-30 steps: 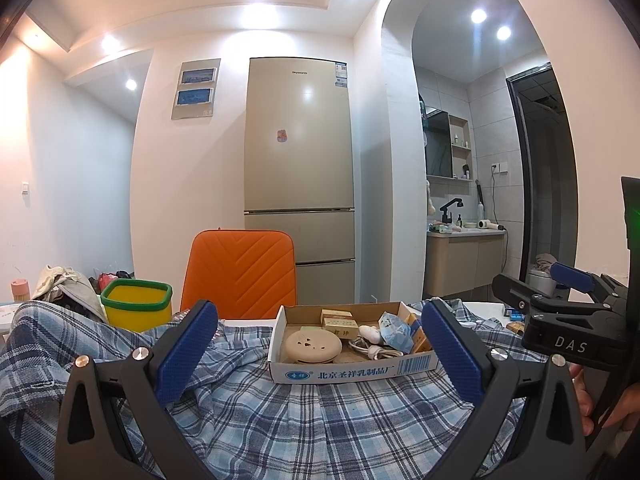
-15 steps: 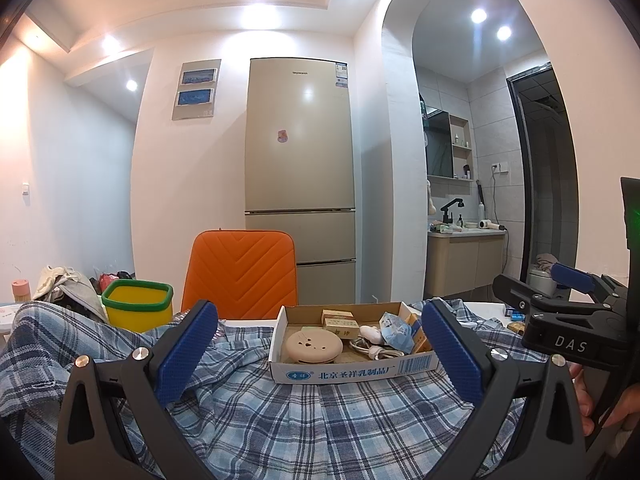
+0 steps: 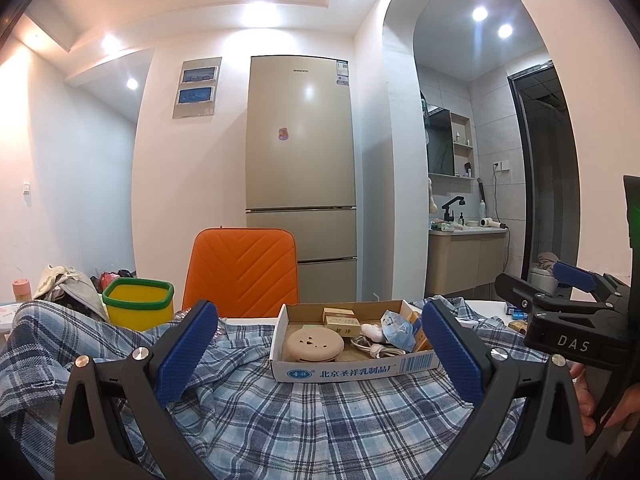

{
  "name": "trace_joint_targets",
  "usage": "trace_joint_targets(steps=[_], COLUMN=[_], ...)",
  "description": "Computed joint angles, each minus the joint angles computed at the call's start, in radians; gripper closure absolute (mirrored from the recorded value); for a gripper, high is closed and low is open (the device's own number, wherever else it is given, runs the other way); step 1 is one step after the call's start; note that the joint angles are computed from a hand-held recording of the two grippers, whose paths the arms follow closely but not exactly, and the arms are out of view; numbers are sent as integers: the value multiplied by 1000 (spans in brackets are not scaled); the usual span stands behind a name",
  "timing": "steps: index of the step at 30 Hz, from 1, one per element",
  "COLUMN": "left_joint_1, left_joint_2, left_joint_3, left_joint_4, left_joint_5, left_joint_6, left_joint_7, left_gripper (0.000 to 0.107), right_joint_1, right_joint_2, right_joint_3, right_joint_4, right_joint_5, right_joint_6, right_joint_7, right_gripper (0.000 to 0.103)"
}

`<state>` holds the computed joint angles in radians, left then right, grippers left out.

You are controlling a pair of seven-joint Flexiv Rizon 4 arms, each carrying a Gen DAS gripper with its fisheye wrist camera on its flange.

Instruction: Organize soft objects

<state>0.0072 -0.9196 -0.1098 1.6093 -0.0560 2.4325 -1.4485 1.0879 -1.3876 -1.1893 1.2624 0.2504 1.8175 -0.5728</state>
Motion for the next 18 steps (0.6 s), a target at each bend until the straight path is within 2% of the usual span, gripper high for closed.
trace_joint_targets(steps=[18], left_joint_1=[0], left_joint_2=[1], left_joint_3=[1], left_joint_4=[1], left_joint_5=[1], left_joint_6=[-1], left_joint_7=[-2], left_gripper=[4], right_joint_1=[0], right_joint_2=[5], right_joint_3=[5], right_joint_4=[1], right_joint_5=[-5], right_joint_6=[-3], right_joint_7=[-2], right_gripper=[0])
